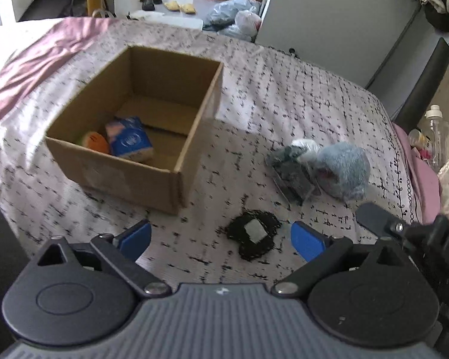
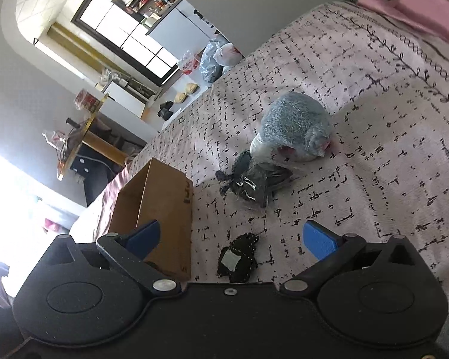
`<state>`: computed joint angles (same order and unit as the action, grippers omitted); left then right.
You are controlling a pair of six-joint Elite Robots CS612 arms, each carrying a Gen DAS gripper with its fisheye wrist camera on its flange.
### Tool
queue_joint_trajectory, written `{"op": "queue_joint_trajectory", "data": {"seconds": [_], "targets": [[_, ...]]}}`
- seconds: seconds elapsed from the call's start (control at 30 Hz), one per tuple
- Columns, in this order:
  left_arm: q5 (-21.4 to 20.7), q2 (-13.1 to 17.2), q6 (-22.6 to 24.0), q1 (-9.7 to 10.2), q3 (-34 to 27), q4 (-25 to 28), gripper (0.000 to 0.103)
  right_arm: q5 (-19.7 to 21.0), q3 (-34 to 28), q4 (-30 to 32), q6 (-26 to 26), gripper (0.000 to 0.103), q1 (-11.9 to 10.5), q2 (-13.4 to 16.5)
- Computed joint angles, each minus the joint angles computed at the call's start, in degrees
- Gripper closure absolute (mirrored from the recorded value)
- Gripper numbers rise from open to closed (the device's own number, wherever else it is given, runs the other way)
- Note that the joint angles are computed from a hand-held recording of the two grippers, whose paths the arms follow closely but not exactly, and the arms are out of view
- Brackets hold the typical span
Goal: Organize soft objects
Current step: 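Grasp the small black plush with the left tool while the right tool grasps the bagged black toy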
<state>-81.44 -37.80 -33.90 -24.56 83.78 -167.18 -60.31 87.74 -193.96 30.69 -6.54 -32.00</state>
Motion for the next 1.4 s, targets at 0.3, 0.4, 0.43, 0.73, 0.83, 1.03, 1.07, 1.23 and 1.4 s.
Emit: {"op": "queue_joint_trajectory", "data": {"seconds": [0.3, 0.4, 0.43, 0.73, 0.83, 1.03, 1.07, 1.23, 1.4], "targets": [[-2.4, 3.7, -3.1, -0.15, -4.6, 2.9, 0.023, 2.3, -3.7, -0.2, 4.1, 0.03, -0.5, 3.0], [-2.5, 4.9, -4.1, -0.17, -6.3, 4.3, 0.024, 2.6, -5.1, 1.0, 4.9, 0.035, -0.6, 3.8], [-2.6, 5.3, -4.2, -0.18, -6.8, 4.9, 0.025, 2.8, -5.6, 1.4, 5.1, 0.036, -0.6, 4.1], [-2.7, 8.4, -5.3, -0.09, -11.5, 10.5, 0.03, 4.0, -10.0, 5.8, 6.0, 0.041, -0.9, 6.8], [-2.5, 9.1, -5.2, -0.19, -12.6, 11.4, 0.033, 4.6, -11.7, 7.7, 5.5, 0.041, -0.9, 7.7], [-1.8, 9.9, -4.7, -0.38, -13.8, 13.0, 0.043, 5.3, -14.5, 11.7, 4.1, 0.044, -0.8, 9.1], [-1.8, 9.9, -4.3, -0.41, -13.8, 12.9, 0.046, 5.3, -14.8, 12.0, 4.1, 0.044, -0.7, 9.3], [-3.0, 9.8, -3.4, -0.26, -13.9, 12.2, 0.07, 6.5, -16.5, 13.4, 3.4, 0.046, -0.5, 10.2], [-4.2, 9.4, -2.5, -0.03, -13.3, 10.7, 0.08, 5.1, -17.3, 14.7, 1.6, 0.068, -0.2, 10.4]]}}
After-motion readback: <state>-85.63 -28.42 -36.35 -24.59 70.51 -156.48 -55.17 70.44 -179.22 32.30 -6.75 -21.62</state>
